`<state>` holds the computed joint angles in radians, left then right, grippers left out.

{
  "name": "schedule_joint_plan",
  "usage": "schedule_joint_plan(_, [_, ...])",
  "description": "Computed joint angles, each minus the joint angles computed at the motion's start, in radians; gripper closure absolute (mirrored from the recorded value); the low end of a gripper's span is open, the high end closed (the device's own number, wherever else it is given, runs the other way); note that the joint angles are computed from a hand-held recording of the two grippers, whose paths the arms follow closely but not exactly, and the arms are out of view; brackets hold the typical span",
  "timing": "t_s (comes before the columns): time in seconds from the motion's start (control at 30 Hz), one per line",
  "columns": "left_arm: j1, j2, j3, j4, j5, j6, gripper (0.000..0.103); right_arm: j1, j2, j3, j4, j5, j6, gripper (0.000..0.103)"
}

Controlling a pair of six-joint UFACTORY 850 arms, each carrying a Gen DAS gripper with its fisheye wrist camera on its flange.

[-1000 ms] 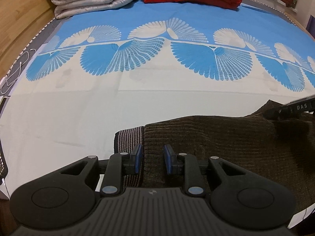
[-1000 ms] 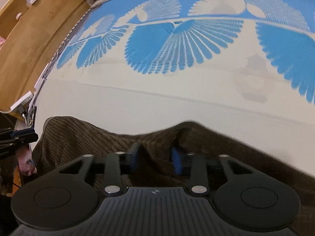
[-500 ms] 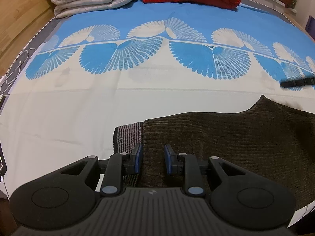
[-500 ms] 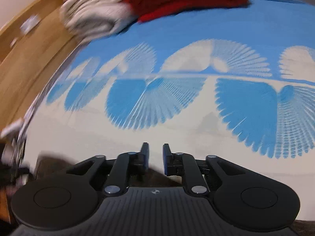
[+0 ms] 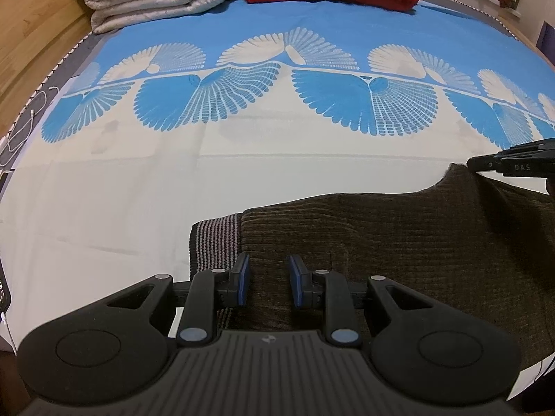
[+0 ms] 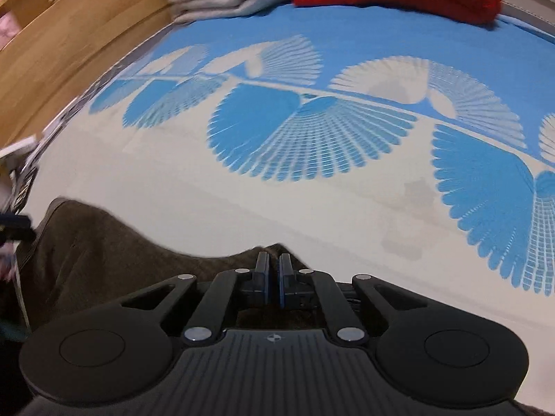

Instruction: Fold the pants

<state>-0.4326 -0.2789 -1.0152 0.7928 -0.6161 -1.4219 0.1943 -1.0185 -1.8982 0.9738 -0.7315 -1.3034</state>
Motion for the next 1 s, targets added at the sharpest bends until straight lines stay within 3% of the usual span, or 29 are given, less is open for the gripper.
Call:
schedule_joint_plan(0.1, [0.016, -0.005, 0.004, -0.046, -0.005, 0.041, 0.076, 0.015, 0.025, 0.048, 0.018, 0.133, -0.029, 0.101])
schedule_joint_plan(0.2, [0.051, -0.06, -0.019, -0.22, -0.121, 0.193, 0.074, -0.004, 0.03, 0.044, 0.029, 0.167, 0.03, 0.1])
schedule_joint_plan(0.23, [0.061, -0.058, -0.01, -0.238, -0.121, 0.205, 0.069, -0.015, 0.044, 0.058, 0.077, 0.181, 0.003, 0.1])
schedule_joint_plan(0.37, [0.068, -0.008, 0.031, -0.198, -0.063, 0.129, 0.069, -0.09, 0.119, 0.124, 0.284, 0.172, -0.108, 0.096])
schedule_joint_plan(0.43, [0.037, 0.003, 0.032, -0.095, -0.063, 0.075, 0.07, -0.139, 0.164, 0.169, 0.402, 0.156, -0.174, 0.087])
schedule_joint_plan(0.53, [0.016, 0.03, 0.043, -0.015, 0.025, 0.018, 0.07, -0.224, 0.23, 0.249, 0.584, 0.157, -0.272, 0.076])
schedule_joint_plan(0.63, [0.002, 0.02, 0.029, -0.007, 0.066, 0.053, 0.07, -0.316, 0.283, 0.334, 0.718, 0.187, -0.342, 0.074])
schedule_joint_plan(0.7, [0.005, -0.038, -0.02, -0.127, 0.015, 0.187, 0.069, -0.382, 0.313, 0.39, 0.771, 0.219, -0.368, 0.074])
schedule_joint_plan(0.77, [0.009, -0.112, -0.08, -0.255, -0.114, 0.327, 0.069, -0.449, 0.325, 0.429, 0.781, 0.233, -0.331, 0.074])
schedule_joint_plan(0.8, [0.007, -0.125, -0.091, -0.257, -0.139, 0.341, 0.069, -0.481, 0.331, 0.452, 0.807, 0.237, -0.33, 0.074])
schedule_joint_plan(0.9, [-0.01, -0.116, -0.112, -0.197, -0.133, 0.261, 0.069, -0.575, 0.334, 0.521, 0.919, 0.281, -0.386, 0.073])
schedule_joint_plan(1.0, [-0.035, -0.096, -0.133, -0.117, -0.06, 0.154, 0.069, -0.662, 0.311, 0.563, 0.989, 0.289, -0.364, 0.071])
